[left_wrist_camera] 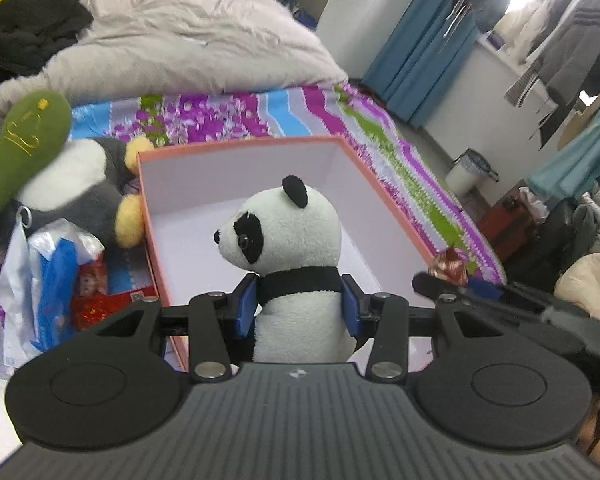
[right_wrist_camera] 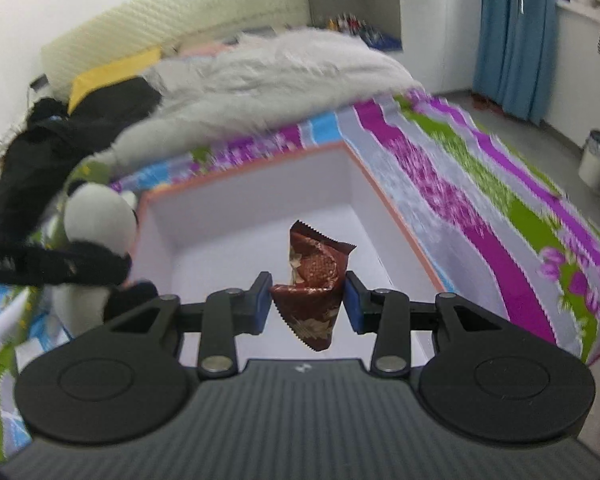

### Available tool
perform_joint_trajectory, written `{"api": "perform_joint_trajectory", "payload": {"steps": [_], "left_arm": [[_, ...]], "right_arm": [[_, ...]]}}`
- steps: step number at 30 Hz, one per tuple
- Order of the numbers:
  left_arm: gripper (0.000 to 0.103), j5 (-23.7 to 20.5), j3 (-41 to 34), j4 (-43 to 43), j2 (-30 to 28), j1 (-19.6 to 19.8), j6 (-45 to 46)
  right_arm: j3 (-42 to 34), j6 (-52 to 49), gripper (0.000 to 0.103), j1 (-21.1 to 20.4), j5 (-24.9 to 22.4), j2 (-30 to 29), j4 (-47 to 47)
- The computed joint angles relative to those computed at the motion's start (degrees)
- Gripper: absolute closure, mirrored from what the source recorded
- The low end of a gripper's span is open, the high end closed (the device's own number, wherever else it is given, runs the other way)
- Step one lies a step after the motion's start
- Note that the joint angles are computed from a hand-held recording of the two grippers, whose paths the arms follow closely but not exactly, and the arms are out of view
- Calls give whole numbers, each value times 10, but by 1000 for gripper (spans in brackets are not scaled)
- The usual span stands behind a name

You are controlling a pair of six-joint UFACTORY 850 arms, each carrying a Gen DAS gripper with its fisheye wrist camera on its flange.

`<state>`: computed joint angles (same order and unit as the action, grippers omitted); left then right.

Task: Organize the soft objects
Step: 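Open both tools to drop the panda and candy packet into the box, then move both tools back from the box toward the pile on the bed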

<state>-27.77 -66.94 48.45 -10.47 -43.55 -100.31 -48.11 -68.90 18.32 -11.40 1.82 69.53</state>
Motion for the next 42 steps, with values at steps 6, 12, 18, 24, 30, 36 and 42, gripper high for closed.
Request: {"api": "perform_joint_trajectory", "payload": {"steps": [6, 12, 18, 24, 30, 36, 42], "left_arm": [[53, 9, -36, -60, -45, 11, 51], [37, 19, -44, -88, -63, 15, 57], [37, -9, -48, -44, -56, -4, 51], [37, -52, -29, 50, -16, -37, 2], [37, -108, 15, 139, 49, -84, -63], [37, -164, 62, 181, 113, -126, -100], [37, -238, 99, 191, 161, -177, -112]], "right_arm": [[5, 33, 61, -20, -7, -30, -44], [9, -19, 48, -44, -33, -44, 5], [20, -73, 45, -46, -33, -24, 51], [46, -228, 45, -33, -20, 42, 212], [82, -350, 45, -7, -21, 117, 354], [117, -450, 45, 27, -22, 179, 470], [144, -434, 45, 65, -25, 220, 478]]}}
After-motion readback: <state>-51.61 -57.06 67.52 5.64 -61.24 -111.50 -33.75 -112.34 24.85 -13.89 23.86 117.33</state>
